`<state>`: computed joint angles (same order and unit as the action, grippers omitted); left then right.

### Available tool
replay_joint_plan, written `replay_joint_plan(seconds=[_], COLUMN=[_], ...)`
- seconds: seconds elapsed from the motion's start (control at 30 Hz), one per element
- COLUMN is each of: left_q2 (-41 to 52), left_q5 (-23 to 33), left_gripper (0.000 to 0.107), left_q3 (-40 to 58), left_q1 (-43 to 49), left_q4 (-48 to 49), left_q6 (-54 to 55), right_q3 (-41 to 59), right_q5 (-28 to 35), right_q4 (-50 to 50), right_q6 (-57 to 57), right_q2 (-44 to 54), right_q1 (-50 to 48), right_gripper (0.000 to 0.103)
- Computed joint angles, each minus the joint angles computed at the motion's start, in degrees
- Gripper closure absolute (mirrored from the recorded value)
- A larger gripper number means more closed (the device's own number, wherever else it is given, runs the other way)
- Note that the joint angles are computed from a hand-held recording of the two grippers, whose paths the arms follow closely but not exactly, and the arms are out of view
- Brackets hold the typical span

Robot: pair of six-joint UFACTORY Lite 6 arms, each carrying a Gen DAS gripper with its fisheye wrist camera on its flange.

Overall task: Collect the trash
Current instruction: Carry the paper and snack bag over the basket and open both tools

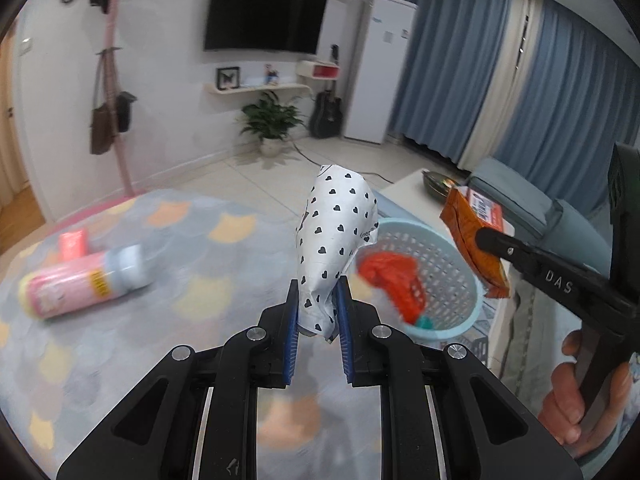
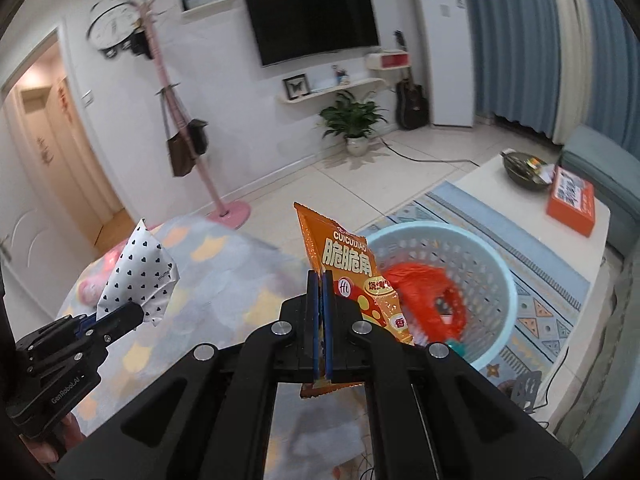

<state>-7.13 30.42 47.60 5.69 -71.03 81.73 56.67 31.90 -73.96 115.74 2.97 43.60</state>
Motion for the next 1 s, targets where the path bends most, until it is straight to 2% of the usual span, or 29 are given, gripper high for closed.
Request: replay_joint_plan(seconds=[0.13, 0.27, 0.47, 0.7, 0.77, 0.83, 0.87, 0.93, 1.0], left_q2=[7.23, 15.57, 27.62, 35.51, 36.70, 36.95, 36.90, 36.37, 35.65], left_q5=[-3.93, -5.40, -6.01, -5.77, -5.51, -6.12, -6.40, -6.52, -6.65], left_gripper=[0.091, 0.091, 0.090, 0.087, 0.083, 0.060, 0.057, 0.044, 0.039], left_q3=[5.86, 12.88, 23.60, 31.63, 32.90, 33.38, 33.39, 32.85, 32.12], left_q1=[-8.70, -14.51, -20.94, -23.91, -24.24, -24.87, -25.12, -25.37, -25.21], left_q4=[1.45, 4.17, 9.89, 15.54, 16.98, 19.38, 19.31, 18.46, 17.91], left_q6=[-6.17, -12.14, -20.84, -26.58, -27.93, -30.20, -29.97, -28.47, -27.71], right_q3=[-5.06, -7.51, -7.56, -4.34, -3.43, -3.17, -3.02, -2.79, -3.57], right_q5=[-7.60, -13.38, -18.71, -23.43, -24.42, -25.75, -26.20, -27.02, -26.42], right_q4=[-3.67, -9.69, -22.02, -31.73, -33.50, -39.28, -39.90, -46.27, -48.94], right_q6=[4.03, 9.26, 20.56, 29.96, 31.70, 37.54, 38.42, 44.64, 47.99], right_q2=[-1.32, 1.02, 6.66, 12.64, 14.00, 14.86, 15.09, 15.64, 15.46], right_q1=[-8.81, -16.24, -22.96, -28.65, -29.74, -30.69, -30.73, -31.55, -31.46], right_gripper=[0.103, 0.103, 0.103, 0.102, 0.102, 0.101, 0.101, 0.096, 0.079])
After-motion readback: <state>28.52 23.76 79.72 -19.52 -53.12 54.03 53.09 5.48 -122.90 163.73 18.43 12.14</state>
